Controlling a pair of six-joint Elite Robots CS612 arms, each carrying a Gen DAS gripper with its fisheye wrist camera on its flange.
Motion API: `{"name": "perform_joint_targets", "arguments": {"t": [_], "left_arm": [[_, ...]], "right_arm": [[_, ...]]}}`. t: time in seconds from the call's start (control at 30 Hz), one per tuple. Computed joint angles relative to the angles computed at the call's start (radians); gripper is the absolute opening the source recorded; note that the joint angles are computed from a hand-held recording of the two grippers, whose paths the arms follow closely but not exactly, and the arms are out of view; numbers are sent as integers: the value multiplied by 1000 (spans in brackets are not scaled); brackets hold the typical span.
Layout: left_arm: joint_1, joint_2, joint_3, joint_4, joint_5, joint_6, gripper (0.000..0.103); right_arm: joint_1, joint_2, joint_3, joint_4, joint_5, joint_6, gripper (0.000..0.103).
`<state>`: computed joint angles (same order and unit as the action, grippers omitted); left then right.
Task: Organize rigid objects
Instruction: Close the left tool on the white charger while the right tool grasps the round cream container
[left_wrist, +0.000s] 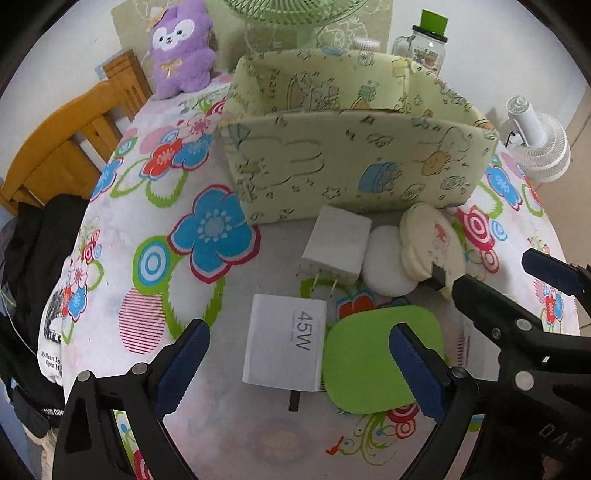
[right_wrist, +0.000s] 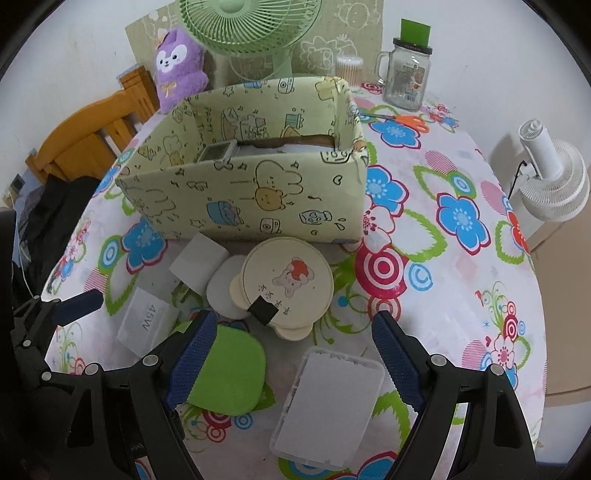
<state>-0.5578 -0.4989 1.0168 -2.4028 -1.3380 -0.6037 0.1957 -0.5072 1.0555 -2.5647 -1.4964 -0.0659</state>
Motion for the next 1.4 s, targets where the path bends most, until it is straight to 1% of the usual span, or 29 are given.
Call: {"name": "perform_joint_targets", "arguments": {"t": [0.13, 0.27, 0.37, 0.5, 0.6, 0.67, 0.73, 0.77, 0.83, 1.03, 1.13, 1.3, 1.4], "left_arm": [[7, 2, 4, 19, -9, -23, 99], [10, 6, 2, 42, -2, -18, 98], [13, 9, 0, 47, -9, -8, 95], [18, 14, -3, 39, -17, 10, 89], [23, 14, 2, 15, -27, 1, 79], [30, 16, -2, 10, -56, -1, 72], [34, 21, -13, 33, -75, -5, 57], [35, 25, -19, 47, -74, 1, 56], [32, 24, -15, 36, -62, 26, 49], [32, 30, -34, 64, -60, 34, 48], [32, 33, -38, 59, -60, 28, 48], [34, 42, -59, 75, -73, 24, 48], [37, 48, -73, 86, -73, 24, 48]], "right_arm": [[2, 10, -10, 11, -1, 1, 88], [3, 22, -26, 32, 5, 11, 88], [4, 28, -32, 42, 8, 13, 88], [7, 37, -44, 57, 3, 18, 88], [9, 45, -60, 72, -5, 25, 88], [10, 51, -71, 80, -9, 30, 88], [13, 58, -87, 89, -18, 38, 88], [14, 63, -95, 93, -21, 42, 88], [15, 67, -103, 97, -28, 48, 88], [15, 91, -149, 131, -39, 74, 88], [16, 103, -172, 150, -42, 75, 88], [16, 117, -198, 157, -33, 72, 88], [11, 127, -215, 167, -12, 79, 88]]}}
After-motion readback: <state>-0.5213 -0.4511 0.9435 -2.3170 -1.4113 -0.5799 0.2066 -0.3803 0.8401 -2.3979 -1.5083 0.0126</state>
